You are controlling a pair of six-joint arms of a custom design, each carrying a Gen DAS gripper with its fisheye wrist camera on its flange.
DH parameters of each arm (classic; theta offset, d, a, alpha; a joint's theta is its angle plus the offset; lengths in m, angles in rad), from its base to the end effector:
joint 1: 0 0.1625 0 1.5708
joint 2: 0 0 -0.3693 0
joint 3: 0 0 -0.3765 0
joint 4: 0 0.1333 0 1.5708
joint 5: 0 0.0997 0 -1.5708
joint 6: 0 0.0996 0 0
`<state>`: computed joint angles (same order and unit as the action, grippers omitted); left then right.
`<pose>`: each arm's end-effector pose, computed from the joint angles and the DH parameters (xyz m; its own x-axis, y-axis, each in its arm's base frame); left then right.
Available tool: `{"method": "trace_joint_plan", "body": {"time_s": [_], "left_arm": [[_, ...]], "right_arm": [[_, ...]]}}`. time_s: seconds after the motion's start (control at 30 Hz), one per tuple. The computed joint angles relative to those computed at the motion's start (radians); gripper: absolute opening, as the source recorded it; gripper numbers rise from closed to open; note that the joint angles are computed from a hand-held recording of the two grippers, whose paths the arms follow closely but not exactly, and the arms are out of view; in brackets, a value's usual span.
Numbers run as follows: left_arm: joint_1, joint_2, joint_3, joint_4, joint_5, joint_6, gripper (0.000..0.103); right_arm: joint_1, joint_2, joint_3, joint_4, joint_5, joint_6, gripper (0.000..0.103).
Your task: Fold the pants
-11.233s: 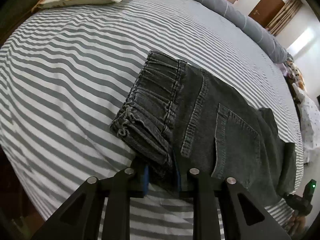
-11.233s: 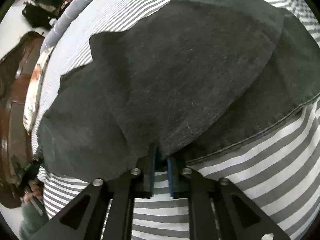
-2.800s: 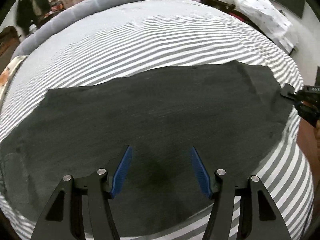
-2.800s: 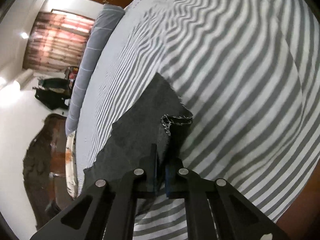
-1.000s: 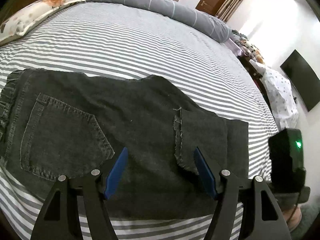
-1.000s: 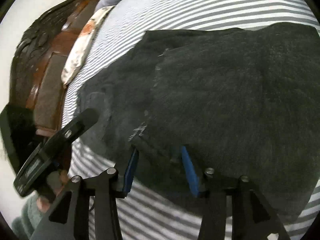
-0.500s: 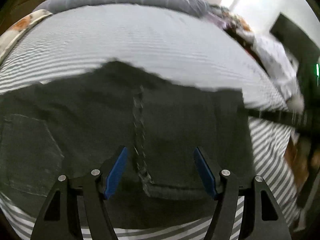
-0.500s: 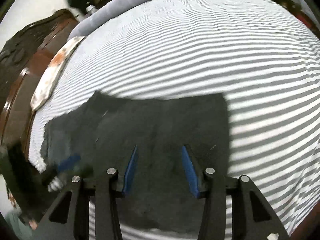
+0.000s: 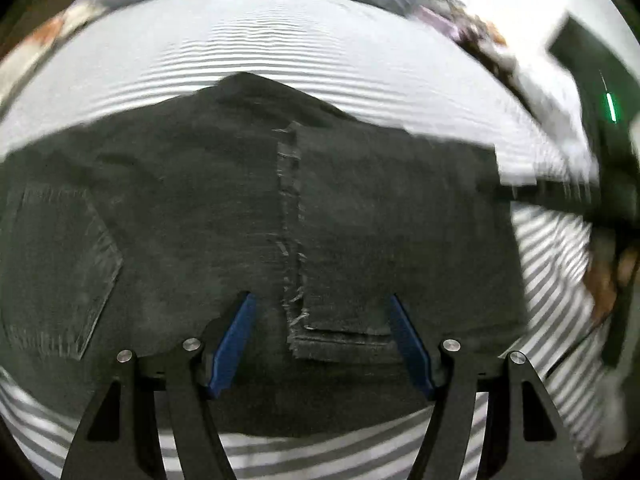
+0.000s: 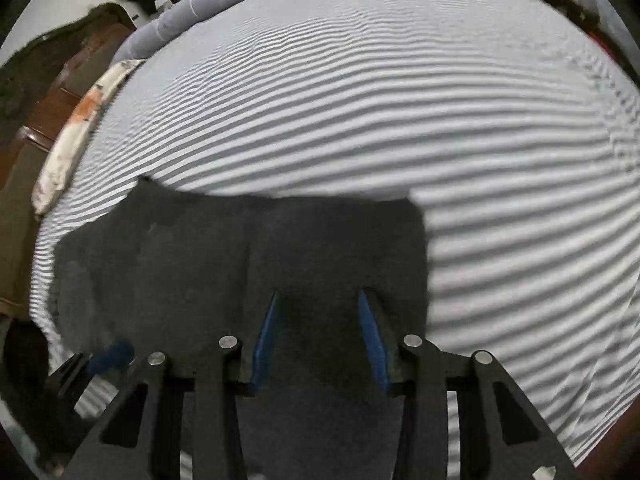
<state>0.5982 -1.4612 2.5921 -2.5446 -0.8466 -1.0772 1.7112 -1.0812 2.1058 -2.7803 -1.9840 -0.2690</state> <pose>-0.1254 -0.3266 0.0996 -0.8780 -0.1689 -0.4478 0.0907 0.8600 -0.5021 0.1601 -0.4662 0.0954 -0.8476 -0.3117 0.4294 -0.3764 0.9236 -0.0723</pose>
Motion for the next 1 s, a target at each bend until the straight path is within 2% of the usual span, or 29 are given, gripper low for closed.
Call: {"method": "trace_joint_plan", "body": {"time_s": [0.2, 0.27, 0.37, 0.47, 0.63, 0.87, 0.9, 0.93, 0.97, 1.0], "left_arm": [[0.033, -0.135, 0.058, -0.064, -0.066, -0.06, 0.068], [0.049, -0.135, 0.073, -0.118, -0.1, -0.059, 0.068], [0.095, -0.098, 0.085, -0.251, -0.173, -0.053, 0.068], [0.145, -0.076, 0.083, -0.332, -0.238, -0.067, 0.068], [0.192, -0.058, 0.076, -0.372, -0.266, -0.088, 0.068], [0.187, -0.022, 0.033, -0.317, -0.246, -0.107, 0.068], [0.181, -0.016, 0.022, -0.295, -0.238, -0.108, 0.066], [0.175, -0.007, 0.018, -0.299, -0.234, -0.1, 0.049], [0.178, 0.006, 0.012, -0.304, -0.244, -0.081, 0.02], [0.187, 0.02, 0.0, -0.283, -0.257, -0.08, 0.01]], "right_arm": [[-0.049, -0.157, 0.124, 0.056, 0.126, 0.071, 0.04], [-0.056, -0.193, 0.15, 0.072, 0.161, 0.091, 0.04], [-0.099, -0.263, 0.193, 0.14, 0.28, 0.147, 0.041], [-0.143, -0.288, 0.227, 0.19, 0.357, 0.19, 0.042], [-0.187, -0.271, 0.266, 0.181, 0.384, 0.235, 0.042], [-0.188, -0.261, 0.267, 0.167, 0.332, 0.25, 0.042], [-0.188, -0.266, 0.269, 0.159, 0.327, 0.253, 0.043], [-0.19, -0.271, 0.272, 0.151, 0.323, 0.258, 0.043], [-0.193, -0.277, 0.275, 0.14, 0.321, 0.268, 0.043], [-0.196, -0.279, 0.275, 0.133, 0.319, 0.277, 0.045]]}}
